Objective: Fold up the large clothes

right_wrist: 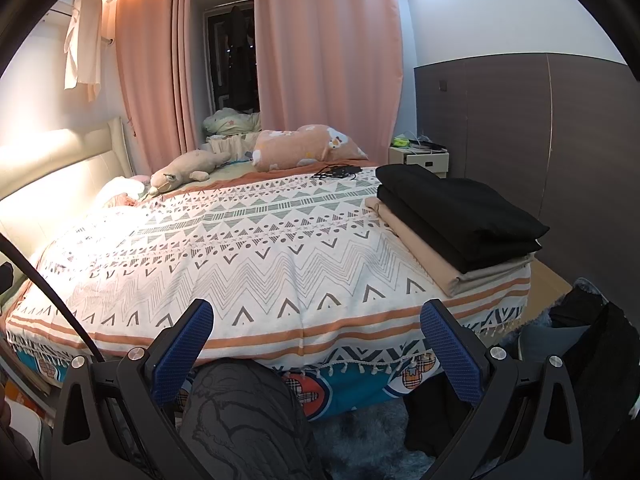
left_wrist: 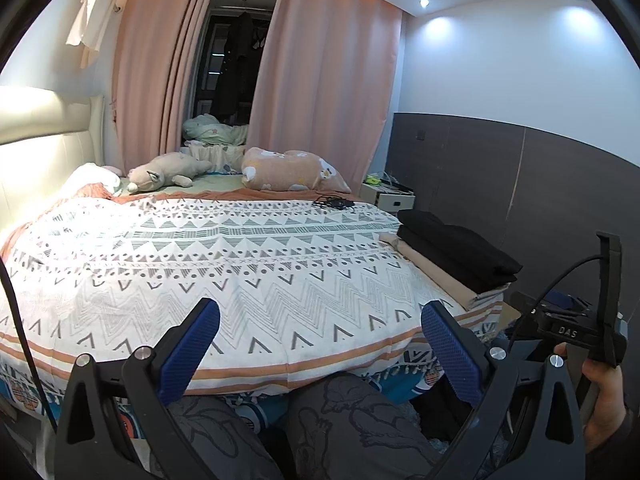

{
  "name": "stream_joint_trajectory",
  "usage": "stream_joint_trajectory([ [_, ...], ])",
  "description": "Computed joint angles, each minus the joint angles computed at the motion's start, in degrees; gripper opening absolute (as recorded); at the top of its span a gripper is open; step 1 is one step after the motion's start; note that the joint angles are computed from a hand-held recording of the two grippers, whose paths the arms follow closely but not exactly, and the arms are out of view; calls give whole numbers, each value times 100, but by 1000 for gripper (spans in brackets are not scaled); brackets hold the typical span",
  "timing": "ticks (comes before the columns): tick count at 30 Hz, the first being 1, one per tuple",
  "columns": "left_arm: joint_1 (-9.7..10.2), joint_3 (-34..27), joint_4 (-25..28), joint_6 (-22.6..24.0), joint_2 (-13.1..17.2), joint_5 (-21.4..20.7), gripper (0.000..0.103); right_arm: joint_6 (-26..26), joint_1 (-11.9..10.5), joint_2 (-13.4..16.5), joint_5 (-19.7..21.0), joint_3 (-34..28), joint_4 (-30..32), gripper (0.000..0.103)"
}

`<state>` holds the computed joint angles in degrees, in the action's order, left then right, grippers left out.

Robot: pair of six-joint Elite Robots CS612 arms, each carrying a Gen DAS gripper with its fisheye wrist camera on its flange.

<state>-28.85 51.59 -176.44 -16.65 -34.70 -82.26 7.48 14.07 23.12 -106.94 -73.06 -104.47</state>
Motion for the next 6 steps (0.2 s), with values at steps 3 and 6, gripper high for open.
stream_joint_trajectory([
  [3, -9, 0, -9, 10, 0, 57, 103, -44, -6, -29, -10, 52, -80, 103],
  [6, -13, 2, -10, -28, 0, 77, 103, -78, -24, -117, 43, 195, -147, 103],
])
